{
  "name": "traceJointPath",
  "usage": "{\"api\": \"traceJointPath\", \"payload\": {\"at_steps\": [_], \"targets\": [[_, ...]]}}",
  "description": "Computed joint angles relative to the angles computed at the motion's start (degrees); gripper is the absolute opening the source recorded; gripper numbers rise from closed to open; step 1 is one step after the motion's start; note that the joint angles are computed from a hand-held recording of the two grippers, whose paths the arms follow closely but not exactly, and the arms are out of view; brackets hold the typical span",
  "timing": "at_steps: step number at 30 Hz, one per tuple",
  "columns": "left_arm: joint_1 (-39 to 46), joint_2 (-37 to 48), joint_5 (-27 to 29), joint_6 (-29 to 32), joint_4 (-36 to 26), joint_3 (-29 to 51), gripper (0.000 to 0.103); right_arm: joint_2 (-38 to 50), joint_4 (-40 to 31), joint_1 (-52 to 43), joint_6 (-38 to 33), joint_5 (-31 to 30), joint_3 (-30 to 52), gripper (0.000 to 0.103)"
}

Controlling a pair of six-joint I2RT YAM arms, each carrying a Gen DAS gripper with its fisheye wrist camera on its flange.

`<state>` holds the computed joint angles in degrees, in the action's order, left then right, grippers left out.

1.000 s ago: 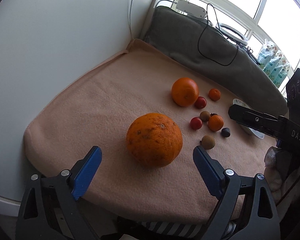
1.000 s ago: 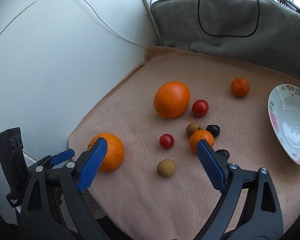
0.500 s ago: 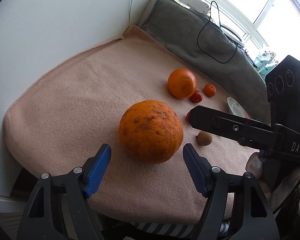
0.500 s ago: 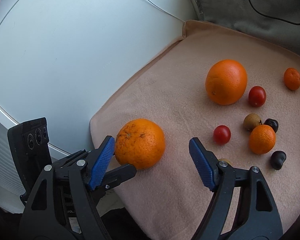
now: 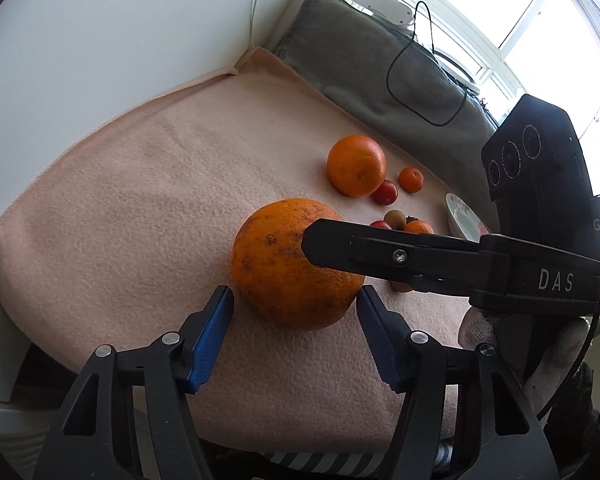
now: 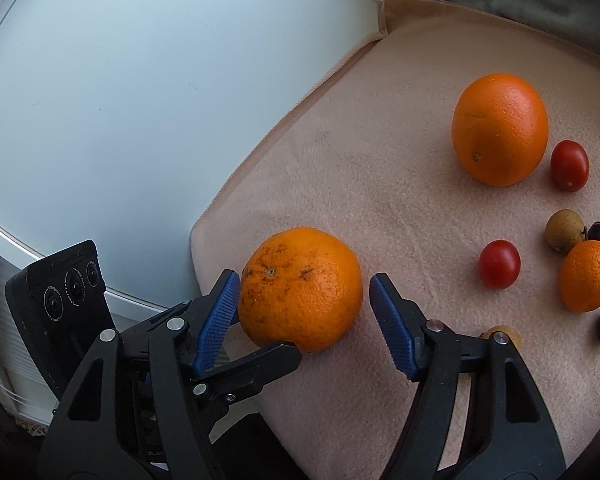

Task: Organize fruits
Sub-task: 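Close the right gripper on the large orange and lift it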

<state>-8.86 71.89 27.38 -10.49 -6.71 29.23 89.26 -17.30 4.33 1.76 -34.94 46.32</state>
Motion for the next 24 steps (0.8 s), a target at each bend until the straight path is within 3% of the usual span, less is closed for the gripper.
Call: {"api": "traceJointPath", "payload": {"at_steps": [10,24], "targets": [[-0.33,0.75,0.00,0.67,1.05,-0.15,0.061,2.48,0.39,0.08,0.67,-1.14,1.38,0.070],[-3.89,0.64,-2.53,0.84,0.36,1.49,0.061,-4.21,-1.20,-2.42,-0.63,-0.91,-1.49,0.069]]}}
